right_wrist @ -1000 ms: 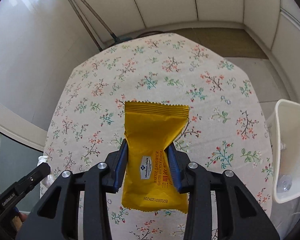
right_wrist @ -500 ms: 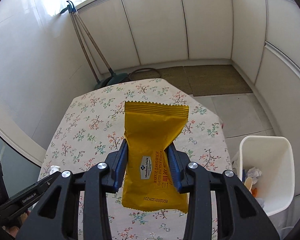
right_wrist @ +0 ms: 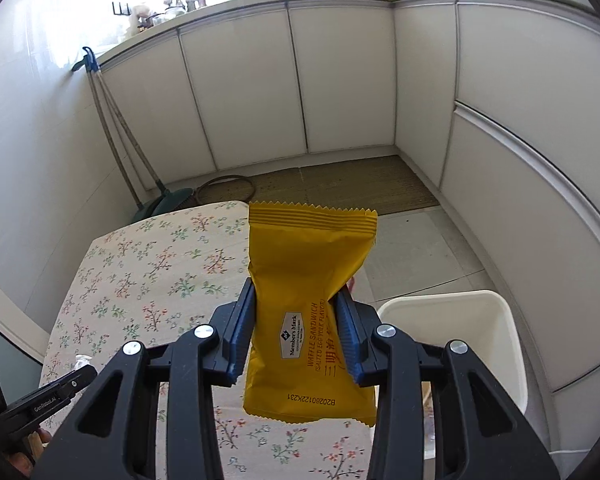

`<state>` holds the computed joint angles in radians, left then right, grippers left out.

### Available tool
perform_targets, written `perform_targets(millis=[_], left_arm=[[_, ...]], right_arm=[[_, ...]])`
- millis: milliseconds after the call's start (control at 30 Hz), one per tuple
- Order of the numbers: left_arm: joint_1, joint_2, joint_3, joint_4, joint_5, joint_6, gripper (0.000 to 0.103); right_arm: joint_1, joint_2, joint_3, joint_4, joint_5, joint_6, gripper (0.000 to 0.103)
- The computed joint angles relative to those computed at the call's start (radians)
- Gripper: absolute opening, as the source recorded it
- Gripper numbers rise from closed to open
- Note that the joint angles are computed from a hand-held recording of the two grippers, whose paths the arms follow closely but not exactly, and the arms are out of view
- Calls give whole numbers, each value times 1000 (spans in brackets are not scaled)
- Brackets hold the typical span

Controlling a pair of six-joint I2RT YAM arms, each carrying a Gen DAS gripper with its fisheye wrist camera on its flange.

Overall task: Collect trash
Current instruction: 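Carry the tissue and yellow packet over the white bin with both tools, then open the right tool to drop the yellow packet into the bin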

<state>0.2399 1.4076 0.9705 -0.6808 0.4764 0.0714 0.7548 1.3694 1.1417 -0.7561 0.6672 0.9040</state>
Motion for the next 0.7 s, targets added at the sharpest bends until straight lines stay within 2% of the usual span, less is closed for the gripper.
perform_targets(millis=[400, 600, 667, 700], left_arm=[[-148, -22, -57, 67, -54, -77, 33], [-217, -31, -85, 96, -83, -108, 33], [-242, -33, -93, 107, -94, -123, 33], [-254, -33, -95, 112, -99, -130, 33]], right_arm=[[-160, -226, -172, -82, 40, 12, 38], [-287, -311, -263, -91, 6, -7, 39], [-332, -330, -290, -88, -12, -24, 43], [-356, -344, -305, -88, -21, -33, 50]])
